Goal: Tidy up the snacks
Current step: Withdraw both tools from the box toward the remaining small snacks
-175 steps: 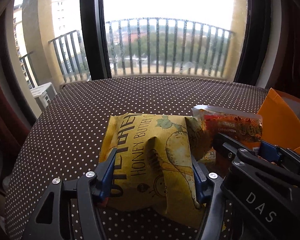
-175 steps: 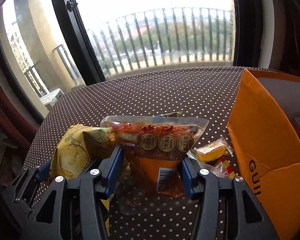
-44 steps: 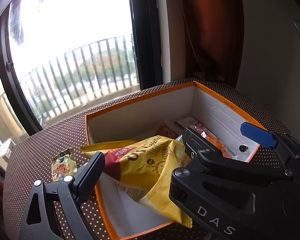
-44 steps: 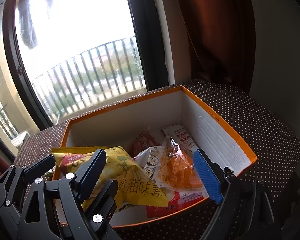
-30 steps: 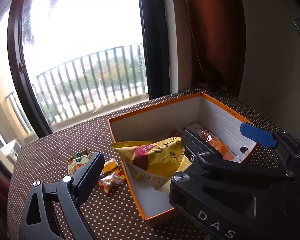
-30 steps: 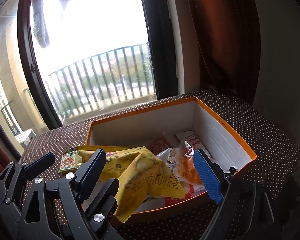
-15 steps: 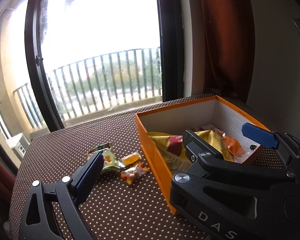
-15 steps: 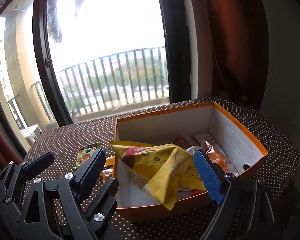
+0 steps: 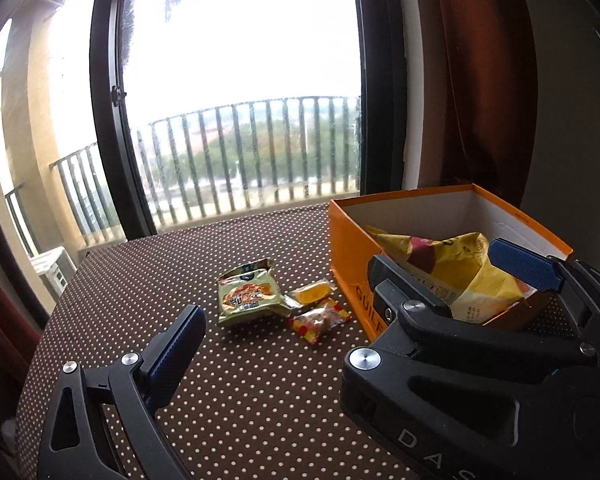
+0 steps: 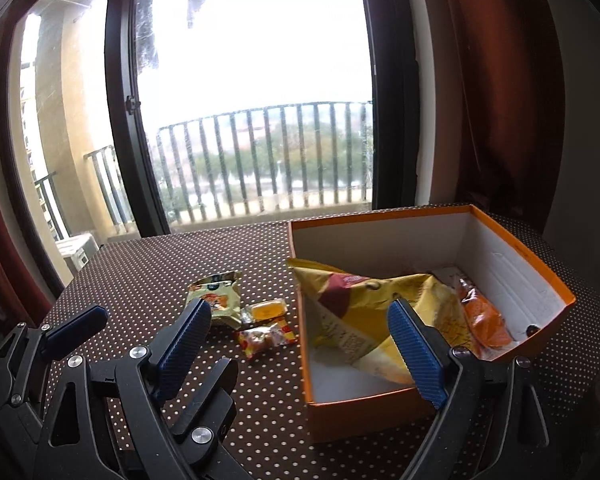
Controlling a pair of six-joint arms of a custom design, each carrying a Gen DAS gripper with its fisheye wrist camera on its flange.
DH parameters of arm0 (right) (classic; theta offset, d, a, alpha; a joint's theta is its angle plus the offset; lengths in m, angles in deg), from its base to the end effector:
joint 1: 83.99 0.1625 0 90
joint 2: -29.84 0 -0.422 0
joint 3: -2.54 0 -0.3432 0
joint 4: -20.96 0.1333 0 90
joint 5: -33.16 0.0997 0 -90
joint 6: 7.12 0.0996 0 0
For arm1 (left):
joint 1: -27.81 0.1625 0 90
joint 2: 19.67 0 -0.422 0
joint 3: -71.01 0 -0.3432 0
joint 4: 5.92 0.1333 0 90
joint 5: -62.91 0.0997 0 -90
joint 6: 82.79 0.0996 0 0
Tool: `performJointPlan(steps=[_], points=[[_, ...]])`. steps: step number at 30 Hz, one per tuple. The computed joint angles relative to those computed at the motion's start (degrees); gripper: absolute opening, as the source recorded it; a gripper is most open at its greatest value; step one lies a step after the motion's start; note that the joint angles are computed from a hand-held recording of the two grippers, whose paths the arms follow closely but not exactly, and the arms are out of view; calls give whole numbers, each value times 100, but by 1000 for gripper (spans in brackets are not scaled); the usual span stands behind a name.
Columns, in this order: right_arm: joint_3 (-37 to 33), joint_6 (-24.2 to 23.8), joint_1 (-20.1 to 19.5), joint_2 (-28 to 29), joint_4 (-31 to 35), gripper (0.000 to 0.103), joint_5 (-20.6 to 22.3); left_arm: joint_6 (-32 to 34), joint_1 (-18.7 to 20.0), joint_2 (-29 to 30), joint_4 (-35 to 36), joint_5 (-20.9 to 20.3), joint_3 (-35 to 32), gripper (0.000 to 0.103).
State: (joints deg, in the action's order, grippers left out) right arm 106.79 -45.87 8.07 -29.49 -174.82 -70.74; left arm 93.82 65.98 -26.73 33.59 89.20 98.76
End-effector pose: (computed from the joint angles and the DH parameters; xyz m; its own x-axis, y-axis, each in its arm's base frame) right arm 0.1306 -0.5870 0.3231 -0.7515 -0.1683 0.6379 -0.6256 0.4889 -0.6080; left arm -0.3933 -0.5923 0.0053 -0.6633 0.0410 -0.7473 0.6441 0.5396 -0.5421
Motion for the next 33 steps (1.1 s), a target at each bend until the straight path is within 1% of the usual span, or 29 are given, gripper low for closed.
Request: performJointPlan(steps=[6,16,20,24,26,27,30,33], points=[[28,-293,51,298,-262,92,-18,-374,166,-233,67,80,508,99],[-204,-268,131,701,-40,91,-76,-399,396,-520,-67,-27,1001,99],[-384,-173,146,877,241,89,-126,-237,556,-400,101,-47,704,99],[-594,-379,232,1220,-181,89,-419,47,710,-270,199,-56,341,99],[-674,-380,261,1308,-260,89,-497,104,762,-254,261,-44,229,99],[-699,-371,275,1336,-281,87,-502,91,788,-250,309,-22,176,99],[-787,-277,301,1356,-126,85,-450,145,855,-224,435,3,3,99],[-950,-165,315,1426,128,84,-489,235,927,1,752,-10,-496,99]])
